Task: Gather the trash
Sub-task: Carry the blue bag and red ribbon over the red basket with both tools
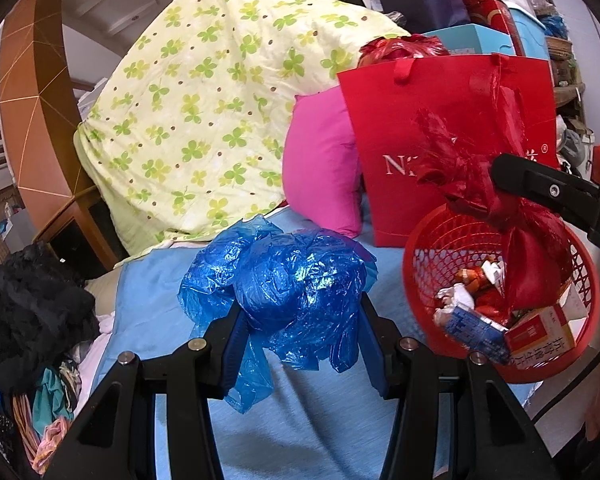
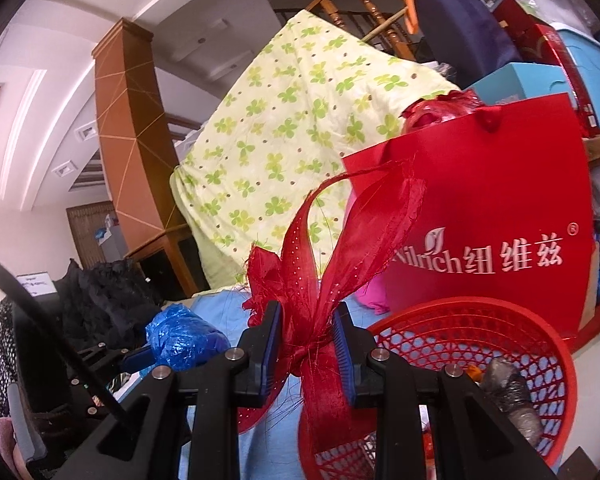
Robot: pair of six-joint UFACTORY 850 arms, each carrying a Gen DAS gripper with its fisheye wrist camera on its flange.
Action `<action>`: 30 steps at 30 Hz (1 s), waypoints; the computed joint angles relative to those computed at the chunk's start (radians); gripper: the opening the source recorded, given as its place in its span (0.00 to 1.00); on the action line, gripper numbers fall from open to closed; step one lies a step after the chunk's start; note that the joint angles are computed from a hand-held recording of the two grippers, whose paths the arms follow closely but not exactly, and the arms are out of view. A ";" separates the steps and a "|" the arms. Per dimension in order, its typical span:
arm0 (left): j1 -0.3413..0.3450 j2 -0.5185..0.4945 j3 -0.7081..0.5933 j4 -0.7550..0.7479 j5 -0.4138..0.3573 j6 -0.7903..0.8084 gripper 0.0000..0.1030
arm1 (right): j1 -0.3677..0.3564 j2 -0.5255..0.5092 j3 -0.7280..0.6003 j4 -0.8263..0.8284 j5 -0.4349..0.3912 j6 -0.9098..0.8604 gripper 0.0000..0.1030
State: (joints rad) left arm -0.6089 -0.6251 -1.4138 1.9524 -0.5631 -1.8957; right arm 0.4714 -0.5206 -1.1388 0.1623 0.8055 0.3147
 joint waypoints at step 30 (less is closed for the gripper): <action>-0.057 -0.033 -0.068 0.047 0.059 0.013 0.52 | -0.033 0.055 0.108 0.109 0.079 0.022 0.27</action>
State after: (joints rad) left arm -0.6662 -0.6584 -1.4819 1.9996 -0.5041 -1.8831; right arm 0.4385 -0.4657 -1.0313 0.2715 0.8842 0.3363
